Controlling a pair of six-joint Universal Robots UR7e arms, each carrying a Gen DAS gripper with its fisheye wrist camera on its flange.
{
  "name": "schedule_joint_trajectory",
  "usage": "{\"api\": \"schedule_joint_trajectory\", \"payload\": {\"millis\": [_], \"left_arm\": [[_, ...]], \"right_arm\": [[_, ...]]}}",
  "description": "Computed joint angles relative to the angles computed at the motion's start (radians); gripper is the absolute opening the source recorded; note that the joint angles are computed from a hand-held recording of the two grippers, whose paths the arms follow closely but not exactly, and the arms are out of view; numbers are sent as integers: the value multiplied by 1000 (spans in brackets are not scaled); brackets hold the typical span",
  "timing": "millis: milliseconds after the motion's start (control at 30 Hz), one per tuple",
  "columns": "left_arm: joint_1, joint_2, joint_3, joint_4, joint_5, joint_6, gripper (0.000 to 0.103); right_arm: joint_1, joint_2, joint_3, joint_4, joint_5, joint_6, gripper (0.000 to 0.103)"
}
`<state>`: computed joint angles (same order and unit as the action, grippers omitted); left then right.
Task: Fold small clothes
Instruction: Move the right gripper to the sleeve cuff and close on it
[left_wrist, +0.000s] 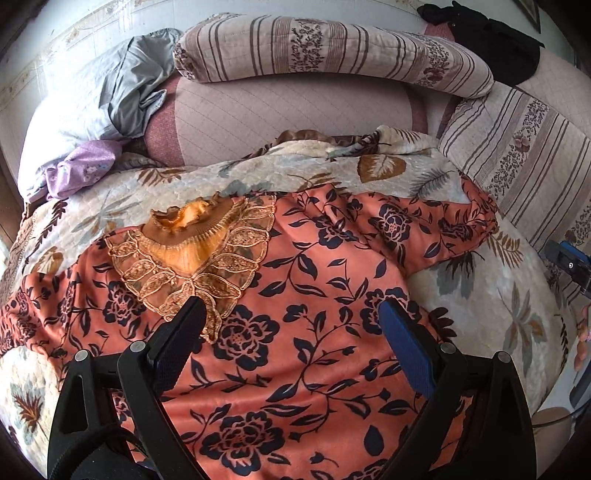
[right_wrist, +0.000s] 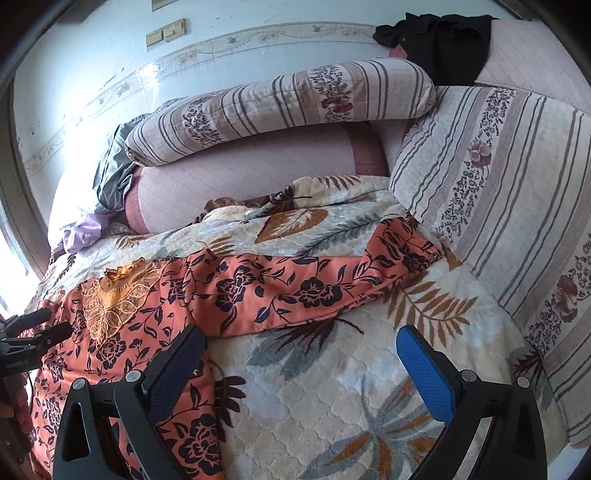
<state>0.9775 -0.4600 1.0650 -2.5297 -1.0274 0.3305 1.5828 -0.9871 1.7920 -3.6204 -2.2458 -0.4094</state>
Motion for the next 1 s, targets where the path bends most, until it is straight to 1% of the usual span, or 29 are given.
{"api": "schedule_joint_trajectory", "payload": {"millis": [67,200,267,400,467,633,700,767,900,967,1000], "left_arm": [[0,22,-33,26,-5,-10,95],[1,68,-100,59,-9,-5,95],[2,99,-144,79,-4,1,95],[3,171,-242,108,13,25,95],[3,213,-301,134,24,40,95],[6,317,-463,215,47,55,95],[8,351,-517,237,55,61,95],[10,371,-550,251,57,61,95],[17,399,-590,266,64,74,95],[19,411,-608,278,71,79,95],[21,417,-619,286,74,81,95]], "right_arm": [[-16,-13,0,29,0,30,103],[-54,-30,-12,52,-10,41,103],[-80,-42,-19,56,12,56,103],[-134,-48,-59,95,29,97,103],[-163,-53,-81,145,45,158,103],[-227,-63,-136,250,136,334,103],[-254,-61,-167,300,170,421,103],[-278,-54,-197,337,199,489,101],[-300,-27,-259,390,207,541,97],[-311,-15,-280,396,228,556,95],[-316,-8,-294,403,238,571,91]]}}
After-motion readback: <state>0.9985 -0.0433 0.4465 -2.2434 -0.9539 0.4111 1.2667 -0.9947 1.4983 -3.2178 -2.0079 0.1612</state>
